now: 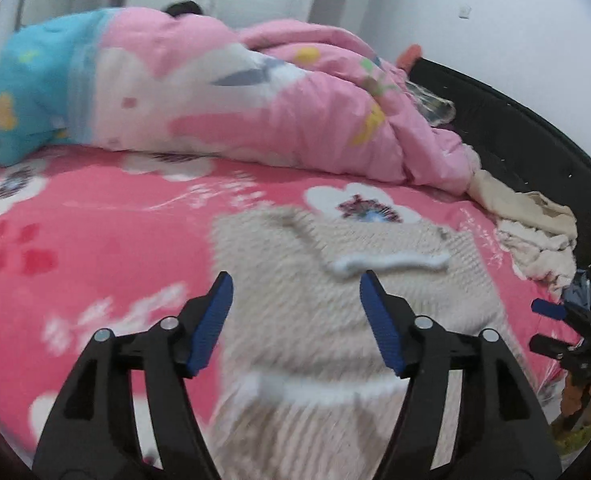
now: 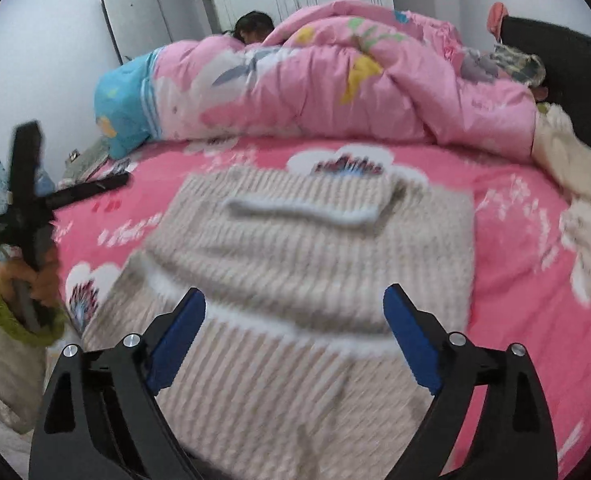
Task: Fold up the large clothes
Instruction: 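Open both tools and release the white collar, then pinch the folded side edge of the coat with the left tool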
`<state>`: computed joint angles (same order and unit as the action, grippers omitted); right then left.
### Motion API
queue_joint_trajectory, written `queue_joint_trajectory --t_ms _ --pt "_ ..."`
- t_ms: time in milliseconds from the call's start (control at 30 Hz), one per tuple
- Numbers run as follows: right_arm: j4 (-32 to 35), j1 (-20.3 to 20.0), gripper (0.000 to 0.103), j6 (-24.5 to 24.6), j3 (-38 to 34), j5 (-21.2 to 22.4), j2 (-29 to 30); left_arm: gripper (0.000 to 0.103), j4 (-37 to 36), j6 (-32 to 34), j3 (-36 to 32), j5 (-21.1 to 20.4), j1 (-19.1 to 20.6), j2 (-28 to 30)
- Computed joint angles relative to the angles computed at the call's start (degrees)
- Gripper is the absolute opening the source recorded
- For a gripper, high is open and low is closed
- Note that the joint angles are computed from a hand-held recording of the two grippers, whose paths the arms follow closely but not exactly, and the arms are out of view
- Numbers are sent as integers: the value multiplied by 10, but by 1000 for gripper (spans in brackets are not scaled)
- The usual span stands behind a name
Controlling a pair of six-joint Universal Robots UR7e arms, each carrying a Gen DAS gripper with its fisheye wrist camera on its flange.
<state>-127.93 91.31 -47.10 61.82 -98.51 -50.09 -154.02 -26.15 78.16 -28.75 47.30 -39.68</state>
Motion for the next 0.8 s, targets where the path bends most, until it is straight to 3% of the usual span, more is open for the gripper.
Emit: queue_joint_trajectory --t_ms 100,167,233,300,400,433,567,800 --pt "-74 -4 89 -13 103 -29 -35 64 8 -85 112 32 -29 -54" --pt "-94 -11 89 -14 143 -37 -45 64 -11 -122 166 30 -41 -73" --pt "-137 -12 89 -20 172 -83 -39 64 -38 -143 203 23 -47 -78" --pt "-139 -25 89 -7 180 -70 -37 63 -59 -160 228 6 -46 -75" --pt "-90 -34 90 31 158 -43 -37 60 -93 -152 239 -23 -39 -66" --pt "-85 -34 90 36 156 -42 -37 54 -103 -144 238 -32 -35 -62" --pt "-102 -30 90 24 165 -59 -36 46 -95 -133 221 -36 -21 -49" --pt "-101 -28 91 28 167 -60 -36 44 -62 -129 196 -40 1 -38"
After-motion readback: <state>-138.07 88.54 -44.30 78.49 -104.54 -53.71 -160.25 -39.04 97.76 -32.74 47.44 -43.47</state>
